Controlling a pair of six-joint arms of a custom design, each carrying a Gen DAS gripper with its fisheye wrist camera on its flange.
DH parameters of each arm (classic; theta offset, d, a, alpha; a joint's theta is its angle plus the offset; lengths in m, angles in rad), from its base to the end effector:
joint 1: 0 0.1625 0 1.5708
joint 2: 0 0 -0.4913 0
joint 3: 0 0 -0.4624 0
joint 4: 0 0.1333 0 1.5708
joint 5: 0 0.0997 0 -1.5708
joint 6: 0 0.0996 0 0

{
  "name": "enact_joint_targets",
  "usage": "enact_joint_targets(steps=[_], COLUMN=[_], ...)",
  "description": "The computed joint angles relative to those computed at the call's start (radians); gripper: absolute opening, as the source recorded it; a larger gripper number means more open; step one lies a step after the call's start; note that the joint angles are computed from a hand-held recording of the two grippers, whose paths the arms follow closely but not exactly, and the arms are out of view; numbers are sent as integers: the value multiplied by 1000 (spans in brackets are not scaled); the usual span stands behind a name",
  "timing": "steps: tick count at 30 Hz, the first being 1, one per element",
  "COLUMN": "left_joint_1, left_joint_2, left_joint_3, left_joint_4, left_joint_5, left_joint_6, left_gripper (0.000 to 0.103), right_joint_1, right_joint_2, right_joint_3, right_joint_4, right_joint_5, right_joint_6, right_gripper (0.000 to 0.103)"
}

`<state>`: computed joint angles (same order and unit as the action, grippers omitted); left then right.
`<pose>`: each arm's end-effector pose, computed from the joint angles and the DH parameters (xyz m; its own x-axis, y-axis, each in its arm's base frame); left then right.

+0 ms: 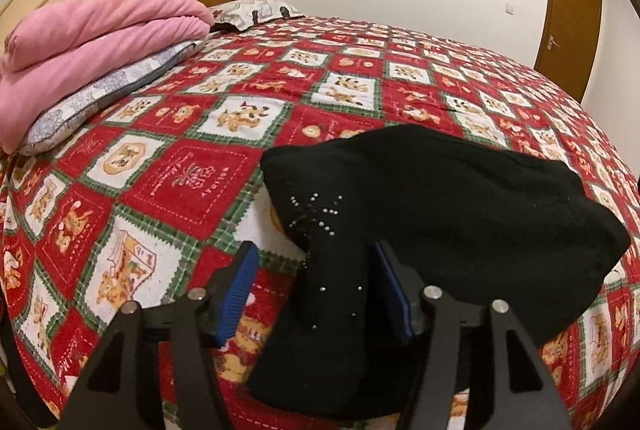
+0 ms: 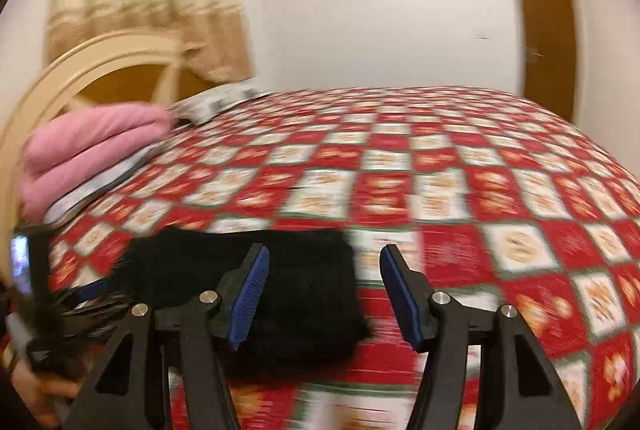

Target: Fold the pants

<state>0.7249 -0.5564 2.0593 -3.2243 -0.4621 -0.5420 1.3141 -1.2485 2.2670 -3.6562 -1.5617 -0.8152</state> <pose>-0.2671 -0.5337 -0.0683 -0.7211 -0.1286 -0.6808 0.4297 0.6878 -0.5851 -0.0057 -0.5502 0.2741 -0.7538 -0.1711 0.6344 -0.6214 0.4994 -0.6037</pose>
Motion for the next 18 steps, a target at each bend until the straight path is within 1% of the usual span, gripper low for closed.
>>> enact_joint_targets(steps=[2,3,4,6,7,8,9,10,11,12,13,15,16,18], left_joint_1=[0,0,0,-1,1,2,4,5,5,7,13,34,59,105], left_joint_2=[1,0,1,-5,-17,-33,-51,-76,-94,-111,-138,-170,-199,-227], left_joint_3=[0,0,1,6,14,24,35,57,79,102,124,139,145,149], left_joint_4=[-1,-1,-5,-6,-9,-11,-17,-37,-76,-127,-159,-178,-187,-236], left_joint_5=[1,0,-3,-12,-35,-62,-84,-110,-120,-121,-110,-110,-152,-288], left_joint_6=[-1,1,4,14,32,50,66,85,106,134,145,135,119,117], left_gripper=[62,62,62,63,63,64,65,69,75,78,82,82,82,82], right_joint_1=[29,37,46,54,48,41,28,22,21,18,17,12,7,0], right_joint_2=[21,30,46,87,104,113,118,125,134,140,145,142,136,131], right_joint_3=[-14,-23,-38,-78,-108,-123,-123,-116,-107,-100,-98,-96,-94,-91], right_joint_4=[81,114,146,204,261,297,290,252,216,188,172,171,175,178], right_joint_5=[-13,-24,-53,-129,-164,-169,-144,-123,-125,-119,-113,-103,-94,-77], right_joint_6=[-52,-55,-53,-22,23,43,28,-16,-64,-84,-87,-84,-83,-80], right_gripper=[59,51,40,38,38,38,38,38,38,38,38,38,38,38])
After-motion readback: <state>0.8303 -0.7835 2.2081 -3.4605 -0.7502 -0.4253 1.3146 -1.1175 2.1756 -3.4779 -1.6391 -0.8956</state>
